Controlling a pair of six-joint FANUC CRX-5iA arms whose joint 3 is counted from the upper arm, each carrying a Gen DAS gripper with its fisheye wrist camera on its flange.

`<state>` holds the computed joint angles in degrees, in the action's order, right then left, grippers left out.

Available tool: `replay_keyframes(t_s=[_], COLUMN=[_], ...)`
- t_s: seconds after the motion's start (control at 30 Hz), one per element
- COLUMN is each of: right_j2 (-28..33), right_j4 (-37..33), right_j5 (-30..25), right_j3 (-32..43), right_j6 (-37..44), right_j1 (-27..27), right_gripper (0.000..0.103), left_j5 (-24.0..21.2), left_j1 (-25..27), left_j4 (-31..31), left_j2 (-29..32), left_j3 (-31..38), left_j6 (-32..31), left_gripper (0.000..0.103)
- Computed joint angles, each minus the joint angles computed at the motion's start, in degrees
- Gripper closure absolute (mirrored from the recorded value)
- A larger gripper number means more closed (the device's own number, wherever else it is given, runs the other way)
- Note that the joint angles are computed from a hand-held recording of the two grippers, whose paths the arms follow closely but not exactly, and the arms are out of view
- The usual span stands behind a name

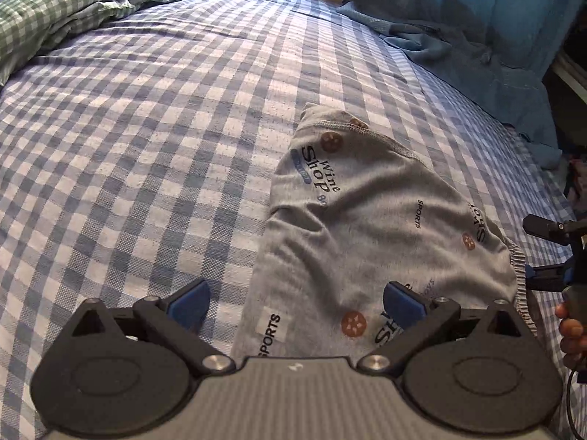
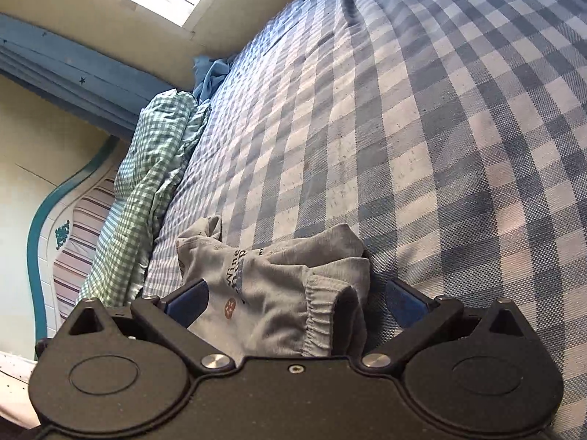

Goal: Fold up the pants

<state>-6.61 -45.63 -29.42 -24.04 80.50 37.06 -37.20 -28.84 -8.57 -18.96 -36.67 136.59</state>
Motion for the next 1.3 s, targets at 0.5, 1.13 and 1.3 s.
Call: replay_keyframes(t_s=[0.5,1.13,1.3], right_j2=[-3.39,-7.28,-6.71], right_j4=[34.46,84.08,88.16], right_j5=[4.53,-1.00,0.42], right_j3=[-8.21,-16.73,-14.60], right_j6=[-36.41,-70.45,-67.27], right_j1=[12.46,26.16,24.52], right_gripper=[0.080,0.092,0.093], left_j5=[-4.38,-12.92,-12.13], left_j1=[4.85,-1.83,-2.18], left_j4=[9.66,-0.41,-3.37], left_j2=[0.28,-0.83,0.73], left_j3=[-0.40,8.47,12.88], left_j6=[-8.44,3.46,1.66], left_gripper=[0.055,0.091,0.091])
